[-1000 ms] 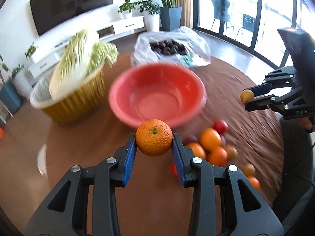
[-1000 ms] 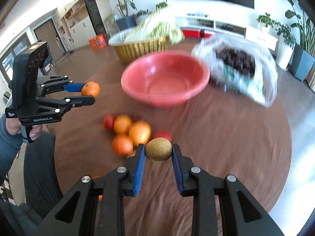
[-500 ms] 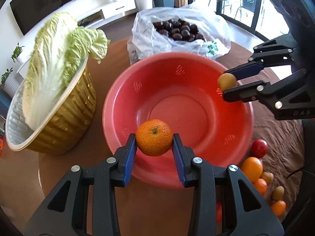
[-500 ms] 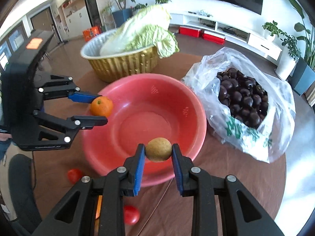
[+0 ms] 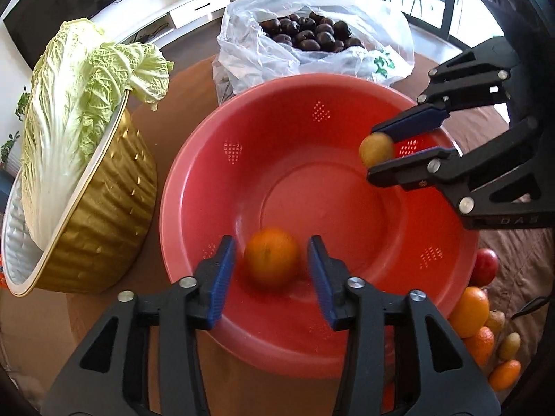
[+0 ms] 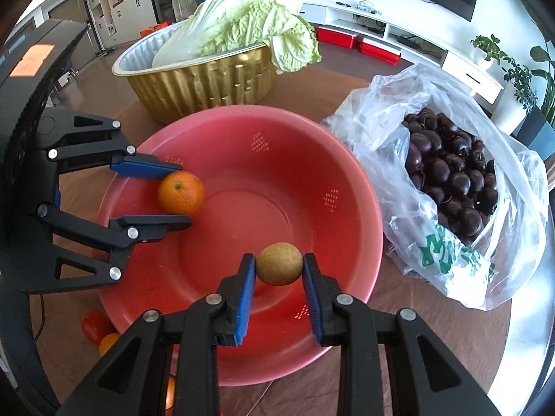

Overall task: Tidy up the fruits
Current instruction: 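Carry both fruits over the red basin and open both tools to drop them, then grasp an orange with the left tool while the right tool grasps a kiwi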

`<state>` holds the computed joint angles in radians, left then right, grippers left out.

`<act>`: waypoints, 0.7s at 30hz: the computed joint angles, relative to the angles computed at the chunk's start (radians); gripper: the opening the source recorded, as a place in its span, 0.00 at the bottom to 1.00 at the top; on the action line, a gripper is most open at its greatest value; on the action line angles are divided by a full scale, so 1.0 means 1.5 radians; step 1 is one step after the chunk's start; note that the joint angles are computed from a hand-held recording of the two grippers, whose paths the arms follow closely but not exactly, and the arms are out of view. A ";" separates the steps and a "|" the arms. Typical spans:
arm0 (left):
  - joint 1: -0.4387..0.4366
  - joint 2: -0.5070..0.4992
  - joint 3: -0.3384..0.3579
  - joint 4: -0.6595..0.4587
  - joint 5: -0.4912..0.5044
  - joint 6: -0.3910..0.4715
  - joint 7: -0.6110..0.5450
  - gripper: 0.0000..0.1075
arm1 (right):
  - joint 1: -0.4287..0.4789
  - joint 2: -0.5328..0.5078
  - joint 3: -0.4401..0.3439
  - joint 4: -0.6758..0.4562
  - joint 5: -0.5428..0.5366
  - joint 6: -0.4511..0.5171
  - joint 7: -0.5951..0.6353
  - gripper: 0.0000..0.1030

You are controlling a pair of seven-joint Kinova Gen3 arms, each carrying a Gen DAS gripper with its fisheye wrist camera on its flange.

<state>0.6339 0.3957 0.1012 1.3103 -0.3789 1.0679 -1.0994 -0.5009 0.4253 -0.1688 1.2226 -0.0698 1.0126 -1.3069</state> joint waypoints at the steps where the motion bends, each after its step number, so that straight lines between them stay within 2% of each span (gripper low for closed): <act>1: -0.003 -0.001 0.001 0.000 0.003 -0.004 -0.002 0.44 | -0.002 0.002 0.000 -0.003 0.000 0.001 -0.001 0.30; 6: 0.009 -0.006 -0.004 0.002 -0.012 0.002 0.009 0.46 | -0.004 0.008 0.000 -0.015 0.001 0.004 -0.001 0.32; 10: 0.020 -0.036 -0.005 0.021 -0.031 0.000 0.043 0.53 | -0.004 -0.015 0.004 0.001 0.007 -0.002 -0.010 0.38; 12: 0.031 -0.058 -0.002 0.038 -0.050 -0.001 0.073 0.61 | 0.009 -0.039 -0.001 0.021 -0.006 -0.009 -0.004 0.41; 13: 0.039 -0.073 0.000 0.051 -0.064 -0.003 0.093 0.62 | 0.018 -0.058 -0.004 0.039 -0.017 -0.017 -0.001 0.46; 16: 0.055 -0.112 0.017 0.089 -0.095 0.000 0.153 0.64 | 0.040 -0.112 -0.010 0.095 -0.045 -0.043 0.007 0.51; 18: 0.070 -0.137 0.037 0.119 -0.115 0.006 0.199 0.69 | 0.063 -0.154 -0.016 0.143 -0.081 -0.061 0.032 0.52; 21: 0.094 -0.168 0.077 0.163 -0.135 0.020 0.258 0.69 | 0.090 -0.210 -0.018 0.215 -0.142 -0.070 0.083 0.53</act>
<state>0.7751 0.1443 0.2162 1.5550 -0.5818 1.0978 -0.7124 -0.3662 0.1096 -0.1958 1.5445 -0.2821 0.9074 -1.1828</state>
